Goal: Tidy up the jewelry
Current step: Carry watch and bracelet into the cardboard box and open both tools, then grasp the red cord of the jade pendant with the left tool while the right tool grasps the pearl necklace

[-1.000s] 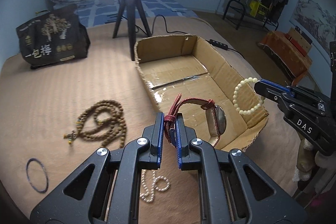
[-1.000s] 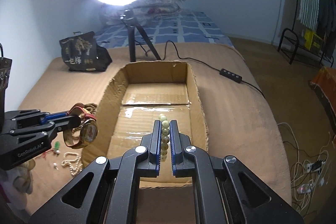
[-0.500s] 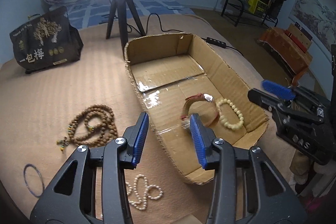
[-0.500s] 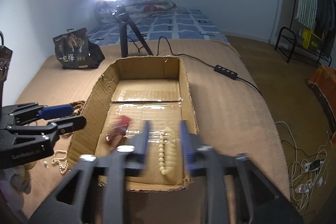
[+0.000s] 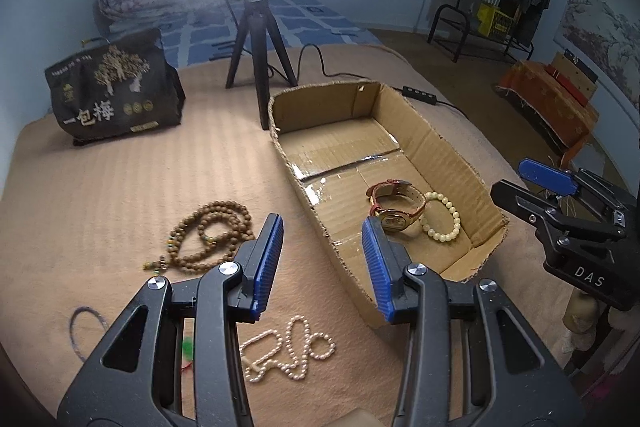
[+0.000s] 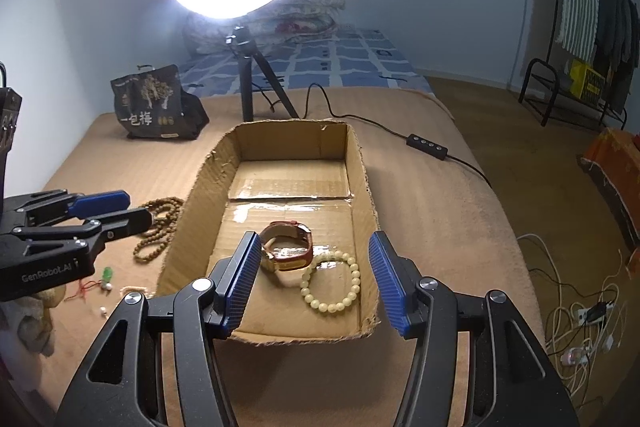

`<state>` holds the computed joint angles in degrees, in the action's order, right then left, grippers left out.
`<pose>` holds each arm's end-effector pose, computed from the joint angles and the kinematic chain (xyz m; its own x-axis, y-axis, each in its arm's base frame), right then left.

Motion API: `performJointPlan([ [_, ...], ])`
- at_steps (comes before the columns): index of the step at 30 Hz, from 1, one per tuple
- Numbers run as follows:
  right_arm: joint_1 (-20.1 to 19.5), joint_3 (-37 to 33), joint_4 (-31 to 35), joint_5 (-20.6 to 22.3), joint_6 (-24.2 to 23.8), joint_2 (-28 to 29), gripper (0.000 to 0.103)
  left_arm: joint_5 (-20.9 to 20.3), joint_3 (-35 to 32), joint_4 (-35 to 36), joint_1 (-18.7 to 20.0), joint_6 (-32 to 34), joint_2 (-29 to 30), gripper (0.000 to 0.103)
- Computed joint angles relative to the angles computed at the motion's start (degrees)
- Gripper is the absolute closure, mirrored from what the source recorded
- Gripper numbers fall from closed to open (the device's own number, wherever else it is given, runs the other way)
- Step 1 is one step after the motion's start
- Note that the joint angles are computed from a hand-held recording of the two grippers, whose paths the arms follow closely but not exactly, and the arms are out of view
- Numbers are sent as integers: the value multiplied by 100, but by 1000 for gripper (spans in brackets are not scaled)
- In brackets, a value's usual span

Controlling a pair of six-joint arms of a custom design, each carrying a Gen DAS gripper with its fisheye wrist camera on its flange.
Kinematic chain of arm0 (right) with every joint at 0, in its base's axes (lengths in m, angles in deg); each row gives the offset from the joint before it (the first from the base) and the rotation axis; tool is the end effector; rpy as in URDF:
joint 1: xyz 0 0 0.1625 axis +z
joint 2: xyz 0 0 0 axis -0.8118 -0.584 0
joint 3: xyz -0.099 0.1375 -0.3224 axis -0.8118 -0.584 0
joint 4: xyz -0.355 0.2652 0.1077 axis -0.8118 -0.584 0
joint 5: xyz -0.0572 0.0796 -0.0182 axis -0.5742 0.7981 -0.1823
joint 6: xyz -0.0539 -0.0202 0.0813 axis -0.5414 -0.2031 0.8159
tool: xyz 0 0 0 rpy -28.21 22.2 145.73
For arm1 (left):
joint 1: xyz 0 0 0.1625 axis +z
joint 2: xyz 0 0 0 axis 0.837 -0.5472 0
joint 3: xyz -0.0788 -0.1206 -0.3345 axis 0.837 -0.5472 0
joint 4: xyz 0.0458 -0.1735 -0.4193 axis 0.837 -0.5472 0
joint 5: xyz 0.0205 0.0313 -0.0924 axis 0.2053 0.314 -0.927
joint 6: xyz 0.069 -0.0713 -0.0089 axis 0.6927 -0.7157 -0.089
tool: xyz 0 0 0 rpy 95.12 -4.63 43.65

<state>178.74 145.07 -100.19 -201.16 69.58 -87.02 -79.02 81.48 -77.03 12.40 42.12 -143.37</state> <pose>0.4731 -0.5978 0.0171 -0.7318 0.0551 0.6793 -0.4566 0.7004 -0.5487 -0.0635 -0.6607 0.3897 -0.6933 0.4880 -0.5303 0.6777 0.6917 -0.2494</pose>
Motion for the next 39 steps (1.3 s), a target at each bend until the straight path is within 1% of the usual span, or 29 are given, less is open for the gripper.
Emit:
performJointPlan([
  [4, 117, 32, 19, 35, 40, -29, 48, -50, -33, 23, 56, 33, -203, 61],
  [8, 225, 60, 49, 230, 86, -38, 48, -229, -177, 160, 248, 108, -370, 61],
  [9, 244, 64, 57, 292, 83, -35, 47, -246, -202, 177, 305, 153, -422, 61],
  [12, 321, 27, 112, 559, 55, 35, 38, -173, -263, 184, 460, 284, -580, 61],
  [14, 350, -18, 185, 731, 60, 99, 37, -80, -292, 143, 584, 409, -689, 61],
  [18, 408, -244, 578, 1131, 106, 338, 37, -17, -378, 168, 860, 495, -858, 61],
  [21, 425, -519, 872, 1328, 96, 604, 37, 15, -366, 193, 1039, 576, -963, 61],
  [24, 424, -814, 1169, 1437, 82, 883, 37, 61, -341, 269, 1227, 612, -1026, 61],
  [26, 422, -895, 1282, 1509, 133, 992, 37, 21, -325, 347, 1354, 573, -1044, 61],
  [28, 410, -1076, 1413, 1521, 156, 1167, 37, -26, -307, 416, 1467, 537, -1049, 61],
  [30, 396, -1257, 1533, 1431, 166, 1335, 37, -109, -296, 535, 1564, 472, -1030, 61],
  [32, 352, -1405, 1681, 1428, 259, 1456, 37, -181, -281, 639, 1615, 470, -1006, 61],
  [34, 309, -1566, 1833, 1401, 353, 1566, 37, -266, -237, 690, 1639, 527, -1002, 61],
  [39, 254, -1861, 2074, 1171, 518, 1807, 37, -455, -127, 799, 1608, 760, -924, 61],
])
